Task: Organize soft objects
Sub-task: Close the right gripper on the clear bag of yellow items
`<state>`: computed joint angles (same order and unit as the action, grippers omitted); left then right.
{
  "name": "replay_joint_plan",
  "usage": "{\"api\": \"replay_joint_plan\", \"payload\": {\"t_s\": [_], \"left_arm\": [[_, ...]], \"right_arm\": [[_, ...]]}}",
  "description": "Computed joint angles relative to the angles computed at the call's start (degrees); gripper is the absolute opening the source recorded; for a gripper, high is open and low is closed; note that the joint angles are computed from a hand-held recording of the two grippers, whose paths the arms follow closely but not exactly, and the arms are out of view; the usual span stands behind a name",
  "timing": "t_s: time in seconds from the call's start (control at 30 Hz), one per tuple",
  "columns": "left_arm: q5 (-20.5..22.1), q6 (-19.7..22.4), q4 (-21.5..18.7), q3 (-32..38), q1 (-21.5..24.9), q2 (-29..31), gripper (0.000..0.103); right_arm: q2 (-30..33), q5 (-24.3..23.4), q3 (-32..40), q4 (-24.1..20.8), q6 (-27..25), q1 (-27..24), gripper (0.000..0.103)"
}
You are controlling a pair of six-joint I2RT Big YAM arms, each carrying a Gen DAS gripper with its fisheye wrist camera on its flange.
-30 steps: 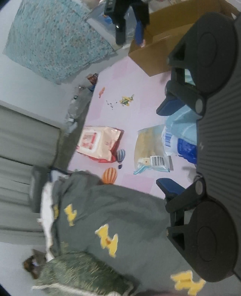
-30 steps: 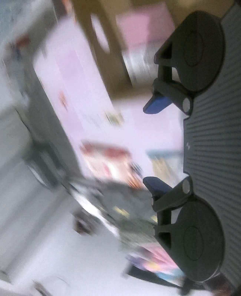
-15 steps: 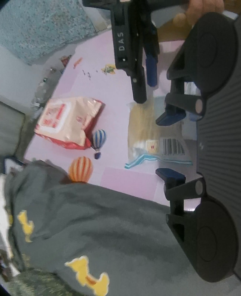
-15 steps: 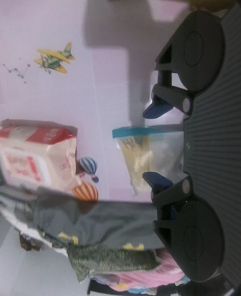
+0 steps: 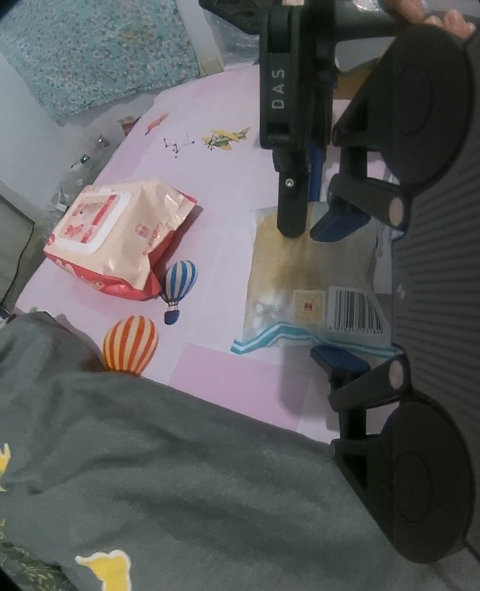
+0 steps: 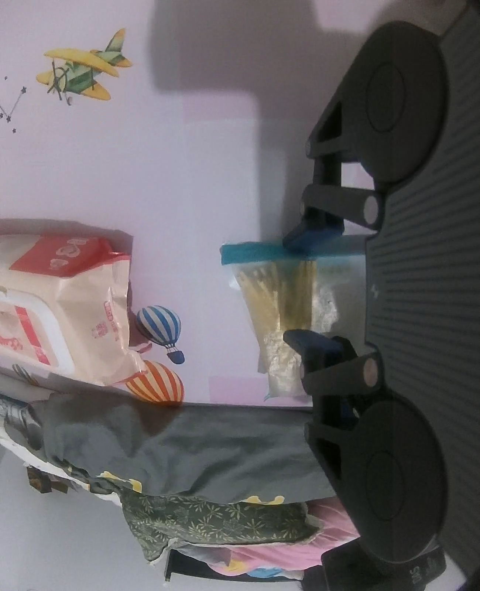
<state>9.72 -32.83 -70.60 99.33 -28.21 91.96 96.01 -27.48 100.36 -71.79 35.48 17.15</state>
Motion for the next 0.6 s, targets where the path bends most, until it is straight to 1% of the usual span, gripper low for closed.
{"api": "replay_joint_plan", "payload": {"t_s": [0.07, 0.3, 0.47, 0.6], "left_arm": [[-0.16, 0.14, 0.06, 0.27, 0.02, -0.36, 0.062], [-2.82, 1.02, -0.92, 3.11, -1.03, -2.60, 0.061], [-6.37, 1.96, -3.00, 7.79, -3.86, -3.49, 0.061], [-8.60, 2.21, -4.58, 11.95, -7.58, -3.48, 0.061]], "right_arm": [[-0.62, -0.59, -0.43, 0.83, 0.71, -0.19, 0.038], [-2.57, -1.67, 0.73, 2.23, 2.01, -0.55, 0.036], [-5.37, -2.25, 2.16, 2.02, 1.94, -1.21, 0.036], [-9.55, -3.48, 1.04, 2.29, 1.78, -3.05, 0.036]]}}
